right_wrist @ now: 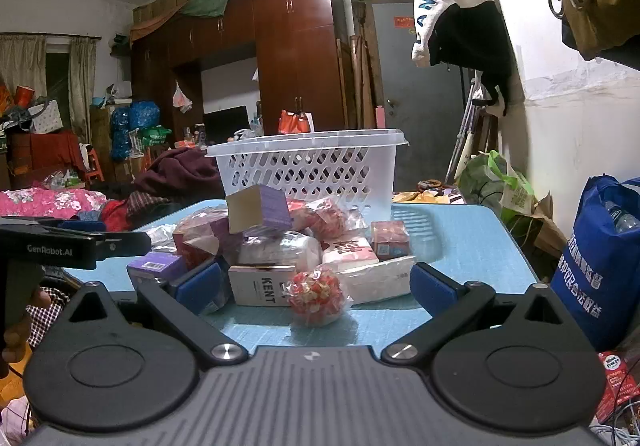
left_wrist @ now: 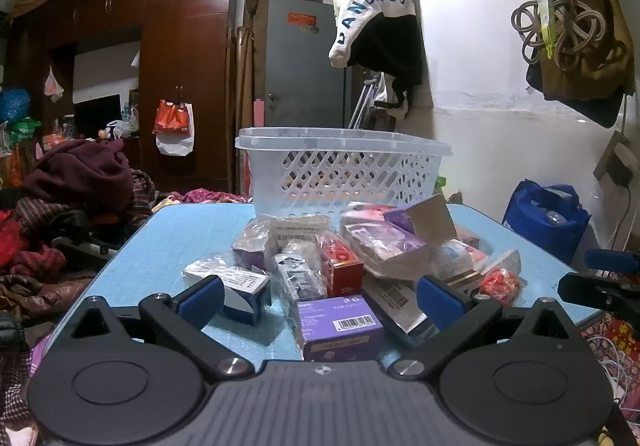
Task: Organize objects
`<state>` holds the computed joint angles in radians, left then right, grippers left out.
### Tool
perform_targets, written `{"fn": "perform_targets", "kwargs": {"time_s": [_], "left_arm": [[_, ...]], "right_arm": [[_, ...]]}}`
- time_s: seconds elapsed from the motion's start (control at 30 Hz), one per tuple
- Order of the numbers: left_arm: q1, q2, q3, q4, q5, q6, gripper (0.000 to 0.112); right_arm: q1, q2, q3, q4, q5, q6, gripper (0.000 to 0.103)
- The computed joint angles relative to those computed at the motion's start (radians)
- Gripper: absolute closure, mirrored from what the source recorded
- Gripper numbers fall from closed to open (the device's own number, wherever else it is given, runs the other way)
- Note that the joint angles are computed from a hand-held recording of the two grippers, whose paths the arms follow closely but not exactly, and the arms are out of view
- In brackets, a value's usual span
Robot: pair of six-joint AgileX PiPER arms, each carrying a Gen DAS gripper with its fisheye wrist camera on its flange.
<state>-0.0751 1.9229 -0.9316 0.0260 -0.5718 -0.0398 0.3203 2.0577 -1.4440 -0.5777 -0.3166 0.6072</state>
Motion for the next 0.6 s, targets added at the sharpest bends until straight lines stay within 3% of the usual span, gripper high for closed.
{"fn": "perform_targets", "kwargs": {"time_s": [0.6], "left_arm": [[-0.004, -0.007, 0.004, -0.006, 0.001, 0.005, 0.009]], "right_arm": [[-0.007, -0.002, -0.002, -0.023, 0.000, 0.022, 0.000]]}}
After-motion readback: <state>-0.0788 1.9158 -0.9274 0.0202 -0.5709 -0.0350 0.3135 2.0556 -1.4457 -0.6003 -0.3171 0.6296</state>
